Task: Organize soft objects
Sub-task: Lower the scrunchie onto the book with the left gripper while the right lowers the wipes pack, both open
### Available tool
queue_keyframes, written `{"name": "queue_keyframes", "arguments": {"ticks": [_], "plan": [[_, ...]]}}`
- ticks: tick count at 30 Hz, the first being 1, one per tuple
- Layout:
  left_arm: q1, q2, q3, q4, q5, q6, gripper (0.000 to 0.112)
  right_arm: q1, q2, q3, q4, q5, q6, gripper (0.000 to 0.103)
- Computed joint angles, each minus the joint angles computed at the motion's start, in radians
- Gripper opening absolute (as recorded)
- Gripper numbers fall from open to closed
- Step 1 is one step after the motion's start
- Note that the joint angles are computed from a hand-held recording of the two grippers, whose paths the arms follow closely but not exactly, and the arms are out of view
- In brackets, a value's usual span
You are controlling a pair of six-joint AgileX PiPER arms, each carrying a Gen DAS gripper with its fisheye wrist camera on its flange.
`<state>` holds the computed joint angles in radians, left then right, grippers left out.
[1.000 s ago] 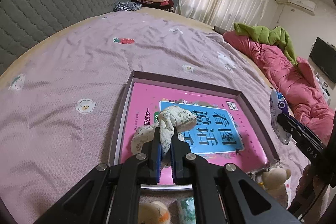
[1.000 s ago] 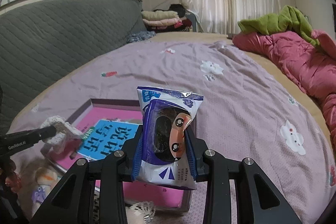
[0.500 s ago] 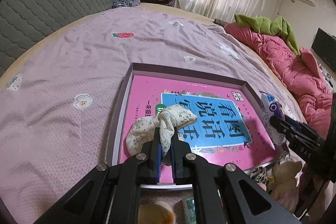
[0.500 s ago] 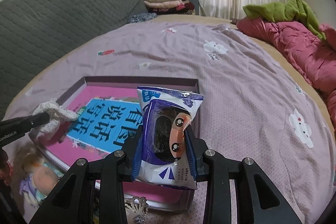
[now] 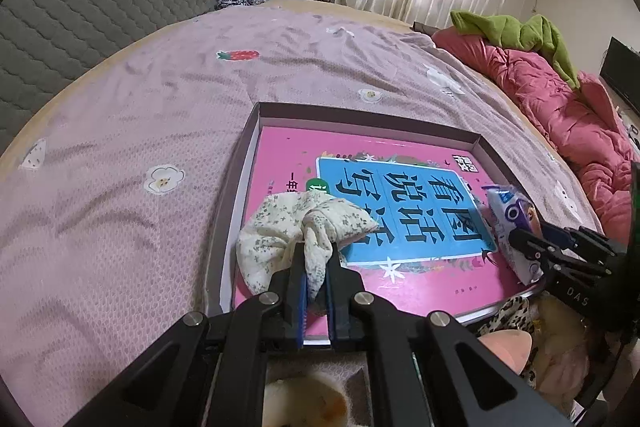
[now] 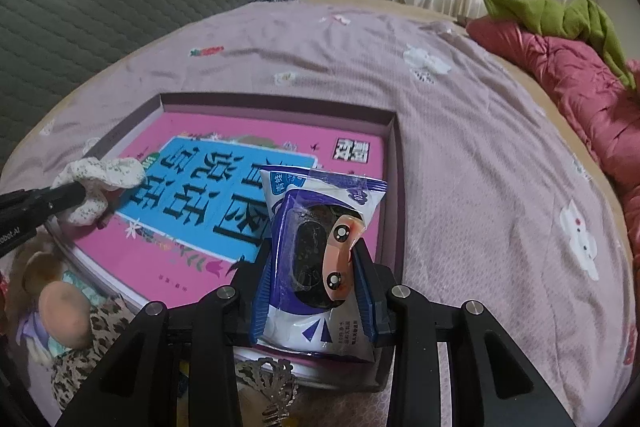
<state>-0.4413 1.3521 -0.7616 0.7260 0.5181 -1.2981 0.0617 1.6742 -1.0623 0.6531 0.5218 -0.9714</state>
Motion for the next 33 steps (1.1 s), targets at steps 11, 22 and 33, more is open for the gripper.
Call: {"name": "queue_keyframes", "arguments": {"ticks": [11,22,33], "plan": [[0.012,-0.005,0.014,-0.015,0.002,-0.002,0.009,-0.008,-0.006,-0.001,-0.01,0.02,0.026,0.041],[0.018,-0.014,0.023,-0.051,-0.02,0.019,0.009,-0.021,-0.039,0.038,0.048,-0.013,-0.046,0.052],[-0.001,-0.006,0.009,-0.077,-0.001,0.045,0.009,-0.006,-0.089,0.097,0.09,-0.1,-0.07,0.063]]}}
